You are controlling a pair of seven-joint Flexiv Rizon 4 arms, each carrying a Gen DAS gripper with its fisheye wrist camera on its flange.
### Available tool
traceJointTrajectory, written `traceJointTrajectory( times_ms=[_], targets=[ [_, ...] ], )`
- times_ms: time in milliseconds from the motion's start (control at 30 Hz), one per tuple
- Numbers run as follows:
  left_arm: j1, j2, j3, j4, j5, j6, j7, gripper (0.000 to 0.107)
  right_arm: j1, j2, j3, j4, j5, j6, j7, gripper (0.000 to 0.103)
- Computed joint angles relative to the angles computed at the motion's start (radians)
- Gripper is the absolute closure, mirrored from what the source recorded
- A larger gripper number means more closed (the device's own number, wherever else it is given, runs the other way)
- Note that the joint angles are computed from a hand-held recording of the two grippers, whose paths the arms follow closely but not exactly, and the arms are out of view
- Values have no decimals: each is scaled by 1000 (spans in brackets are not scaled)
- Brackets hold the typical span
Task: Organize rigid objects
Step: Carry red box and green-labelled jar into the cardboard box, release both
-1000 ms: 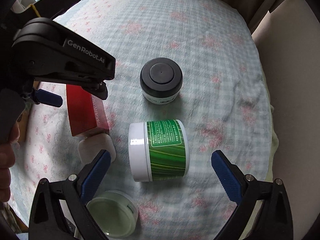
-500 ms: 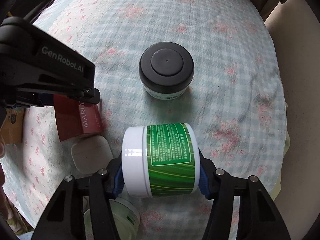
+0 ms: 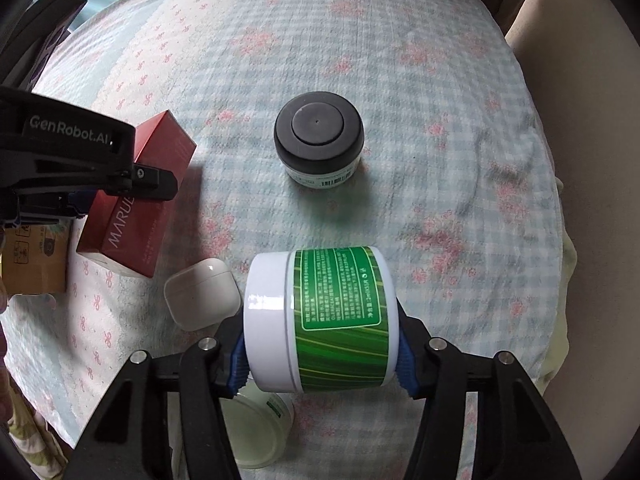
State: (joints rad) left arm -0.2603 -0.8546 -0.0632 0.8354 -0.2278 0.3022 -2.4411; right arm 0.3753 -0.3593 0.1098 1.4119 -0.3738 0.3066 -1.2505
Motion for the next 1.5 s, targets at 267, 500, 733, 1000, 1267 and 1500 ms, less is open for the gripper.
traceJointTrajectory(
  times_ms=[267, 500, 733, 1000, 1267, 1500],
  targets=[
    [-8, 109, 11, 66, 31, 49, 32, 68, 15, 74, 20, 19, 17, 21, 93, 50],
    [-17, 274, 28, 208, 77, 114, 46, 68, 25, 145, 42, 3, 28, 34, 127, 50],
    [-4, 475, 42, 400, 103, 174, 16, 68, 56, 175, 69, -43, 59, 39, 139, 50],
    [60, 700, 58, 611, 128, 195, 18, 68, 125, 168, 97, -78, 68, 50, 199, 50],
    [150, 888, 88, 824, 68, 239, 175, 68, 233, 115, 109, -122, 19, 58, 360, 50],
    [241, 993, 145, 955, -19, 232, 393, 68, 353, 5, 89, -253, -36, -9, 534, 51]
  ],
)
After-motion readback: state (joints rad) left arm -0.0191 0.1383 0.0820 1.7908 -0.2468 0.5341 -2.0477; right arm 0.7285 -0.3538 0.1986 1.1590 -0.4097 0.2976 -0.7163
